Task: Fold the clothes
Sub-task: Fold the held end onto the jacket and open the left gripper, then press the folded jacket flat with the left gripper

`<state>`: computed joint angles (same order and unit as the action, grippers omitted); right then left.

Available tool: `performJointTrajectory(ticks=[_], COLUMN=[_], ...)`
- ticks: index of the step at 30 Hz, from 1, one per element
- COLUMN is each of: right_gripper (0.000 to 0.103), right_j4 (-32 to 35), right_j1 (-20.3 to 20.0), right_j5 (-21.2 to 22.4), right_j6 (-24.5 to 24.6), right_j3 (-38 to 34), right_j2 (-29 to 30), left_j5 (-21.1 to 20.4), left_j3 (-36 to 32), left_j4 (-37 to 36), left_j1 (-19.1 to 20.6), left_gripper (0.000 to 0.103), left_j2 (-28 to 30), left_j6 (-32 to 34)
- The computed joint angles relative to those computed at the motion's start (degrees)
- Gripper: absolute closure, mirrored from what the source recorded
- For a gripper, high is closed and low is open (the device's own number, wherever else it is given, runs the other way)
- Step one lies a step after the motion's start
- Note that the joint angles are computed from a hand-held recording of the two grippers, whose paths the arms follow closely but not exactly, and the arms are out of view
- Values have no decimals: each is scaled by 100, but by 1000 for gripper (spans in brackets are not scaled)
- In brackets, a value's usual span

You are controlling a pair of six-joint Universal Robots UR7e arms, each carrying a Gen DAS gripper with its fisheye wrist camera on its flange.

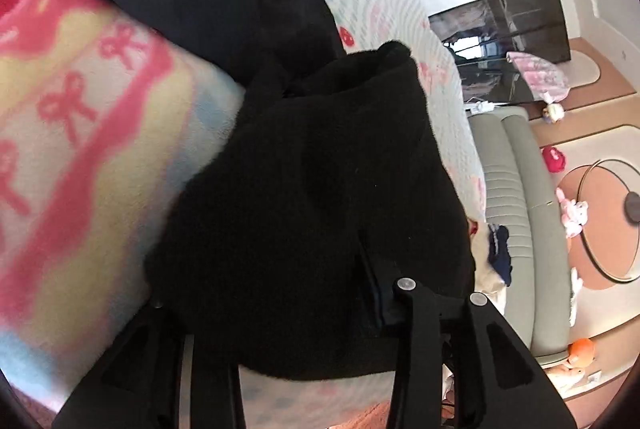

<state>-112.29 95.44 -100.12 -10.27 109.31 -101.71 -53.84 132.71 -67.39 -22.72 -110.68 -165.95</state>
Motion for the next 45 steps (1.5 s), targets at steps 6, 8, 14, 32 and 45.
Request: performJointTrajectory(ticks=[6, 8, 14, 32, 45], right_gripper=[52, 52, 46, 62, 39], right_j4=[-588, -898, -713, -1420, -659], right_j1=[807, 1204, 1964, 1258, 136], right_j5=[-1190, -1596, -1389, -1751, -1115], right_j6=[-464, -685, -1045, -1170, -425], right_j3=[-110, -99, -45, 1091, 528], right_j2=[-194, -172, 128, 324, -747], left_j5=[-857, -1332, -2648, 271, 1103], left_j3=[-1285, -1833, -3146, -1767, -1960], left_j4=[1240, 1689, 3465, -1300, -2974], left_j1=[364, 747, 1479, 2498, 2466], left_gripper=[49, 43, 38, 19, 24], left_j2=[1334, 2017, 3585, 3482, 3882], left_j6=[311, 698, 1788, 5434, 6609])
